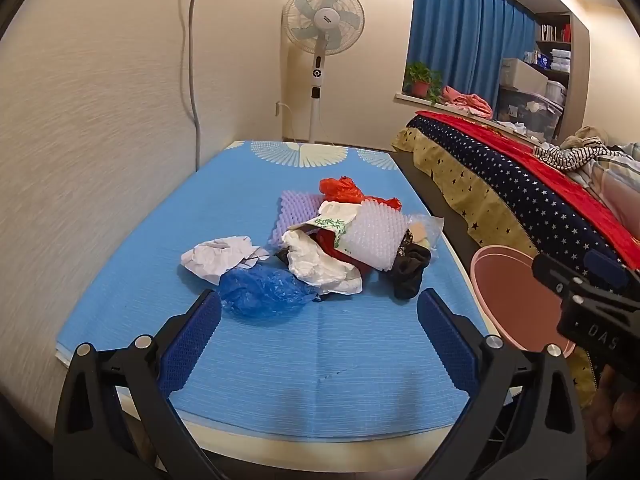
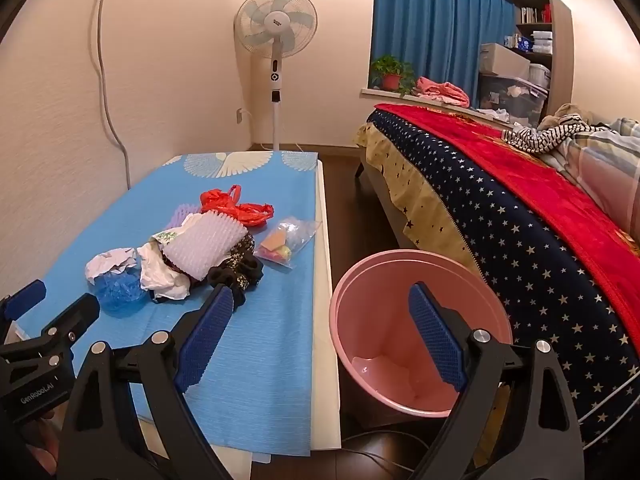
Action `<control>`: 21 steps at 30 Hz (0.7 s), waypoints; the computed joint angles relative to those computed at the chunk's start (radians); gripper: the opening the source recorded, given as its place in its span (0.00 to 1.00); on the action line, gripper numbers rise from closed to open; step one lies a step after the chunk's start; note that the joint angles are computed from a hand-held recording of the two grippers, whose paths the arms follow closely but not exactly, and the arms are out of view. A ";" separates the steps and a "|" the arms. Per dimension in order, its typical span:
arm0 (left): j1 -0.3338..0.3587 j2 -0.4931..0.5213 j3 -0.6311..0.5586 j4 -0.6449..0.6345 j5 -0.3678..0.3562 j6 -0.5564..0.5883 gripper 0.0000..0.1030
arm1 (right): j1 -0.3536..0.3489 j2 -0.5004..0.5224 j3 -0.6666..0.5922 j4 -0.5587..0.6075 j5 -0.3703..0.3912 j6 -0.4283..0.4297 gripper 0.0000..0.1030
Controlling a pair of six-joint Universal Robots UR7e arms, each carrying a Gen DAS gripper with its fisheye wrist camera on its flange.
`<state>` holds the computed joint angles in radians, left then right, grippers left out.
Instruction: Collect trash
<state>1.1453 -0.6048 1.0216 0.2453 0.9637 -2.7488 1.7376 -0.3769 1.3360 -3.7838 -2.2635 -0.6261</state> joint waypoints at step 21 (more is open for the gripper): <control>0.000 0.002 0.000 -0.005 0.002 0.013 0.92 | 0.004 -0.002 -0.003 -0.004 0.005 0.000 0.85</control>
<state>1.1454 -0.6027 1.0219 0.2405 0.9652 -2.7362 1.7416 -0.3784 1.3329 -3.7875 -2.2585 -0.6261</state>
